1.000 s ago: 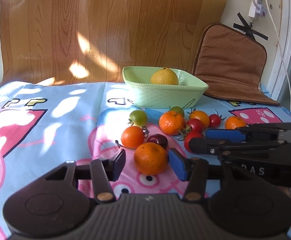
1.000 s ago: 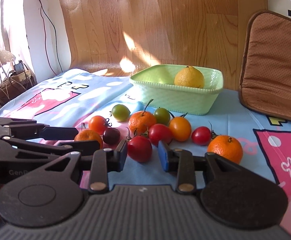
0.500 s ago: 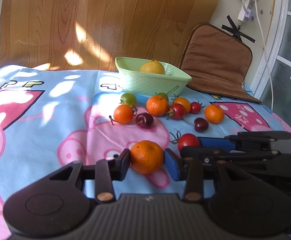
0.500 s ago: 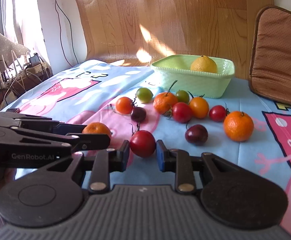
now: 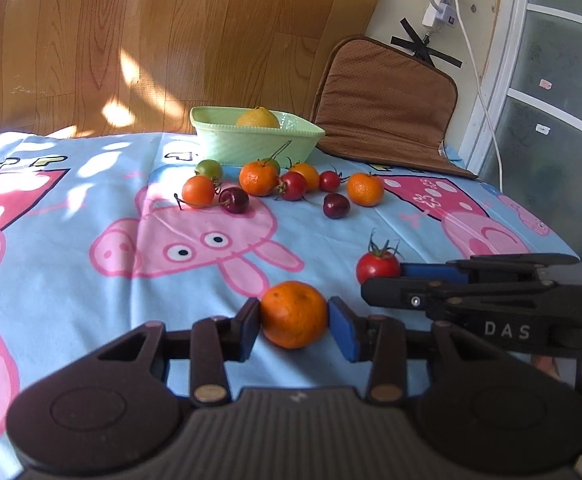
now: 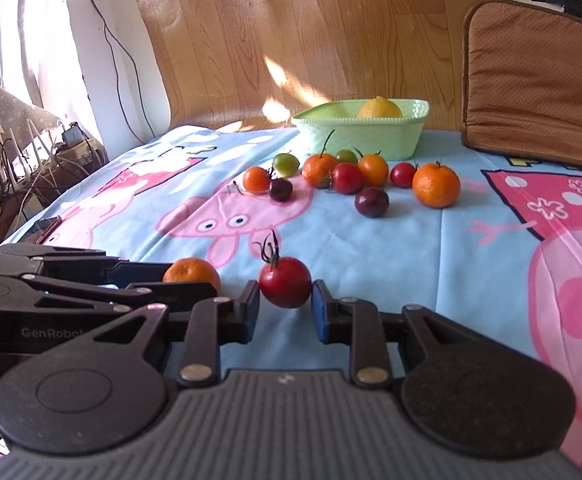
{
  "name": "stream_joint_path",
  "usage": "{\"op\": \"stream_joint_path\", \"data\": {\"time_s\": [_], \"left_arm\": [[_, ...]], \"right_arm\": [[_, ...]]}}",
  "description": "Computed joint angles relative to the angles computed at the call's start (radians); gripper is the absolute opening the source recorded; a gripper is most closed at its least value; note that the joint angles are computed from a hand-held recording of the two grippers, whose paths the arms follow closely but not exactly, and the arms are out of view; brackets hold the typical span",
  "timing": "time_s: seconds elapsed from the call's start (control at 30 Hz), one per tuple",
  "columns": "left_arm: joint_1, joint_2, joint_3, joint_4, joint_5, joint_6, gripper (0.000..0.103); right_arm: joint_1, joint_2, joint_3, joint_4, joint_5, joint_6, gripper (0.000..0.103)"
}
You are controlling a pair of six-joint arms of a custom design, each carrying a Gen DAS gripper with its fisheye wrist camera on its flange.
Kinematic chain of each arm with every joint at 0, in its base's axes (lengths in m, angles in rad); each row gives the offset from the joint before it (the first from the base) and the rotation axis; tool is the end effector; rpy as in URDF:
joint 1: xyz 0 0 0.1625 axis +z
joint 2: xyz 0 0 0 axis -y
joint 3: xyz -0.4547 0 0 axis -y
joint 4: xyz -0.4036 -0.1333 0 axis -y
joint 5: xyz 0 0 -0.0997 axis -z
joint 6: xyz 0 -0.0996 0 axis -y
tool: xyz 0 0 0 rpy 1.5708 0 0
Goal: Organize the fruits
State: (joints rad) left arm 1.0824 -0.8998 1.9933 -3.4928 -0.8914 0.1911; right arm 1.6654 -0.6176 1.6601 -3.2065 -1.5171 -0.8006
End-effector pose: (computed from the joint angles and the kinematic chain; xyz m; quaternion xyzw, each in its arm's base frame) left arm -0.1051 -0.6152 0.1812 0.1612 0.8585 -0.4205 0.2455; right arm 0.2053 -0.6961 0.0505 0.4208 -0.8584 0.2830 0.0769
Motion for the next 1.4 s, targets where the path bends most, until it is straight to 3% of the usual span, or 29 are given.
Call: {"op": "stream_joint_path", "data": {"time_s": [0.17,0.3,0.4,0.67,0.93,1.0,1.1,1.3,1.4], "left_arm": [[0.031,0.016,-0.136,0.034,-0.036,0.068,0.037],[0.056,0.089,-0.328,0.044,-0.027,0.193,0.037],[0.081,0.156,-0.505,0.12,-0.029,0.214,0.037],[0.144,0.338,-0.891,0.366,0.003,0.204,0.037],[0.156,0.445,-1.057,0.432,0.103,0.216,0.039],[0.15,0.453,-1.063,0.419,0.136,0.225,0.039],[0.133,0.419,-0.992,0.347,0.15,0.249,0.039],[0.068,0.298,-0.703,0.081,0.175,0.305,0.04],[0.041,0.251,-0.557,-0.032,0.188,0.293,0.04]], "right_arm": [[0.007,0.037,-0.116,0.016,0.033,0.034,0.031],[0.018,0.105,-0.269,0.037,0.056,0.054,0.031],[0.03,0.177,-0.42,0.084,0.061,0.069,0.031],[0.056,0.411,-0.863,0.302,-0.045,0.055,0.031],[0.057,0.519,-1.059,0.397,-0.113,0.082,0.032],[0.059,0.512,-1.045,0.379,-0.112,0.094,0.032],[0.059,0.45,-0.93,0.302,-0.089,0.109,0.032],[0.04,0.226,-0.449,-0.057,0.011,0.141,0.032],[0.023,0.155,-0.246,-0.217,0.023,0.137,0.032]]}}
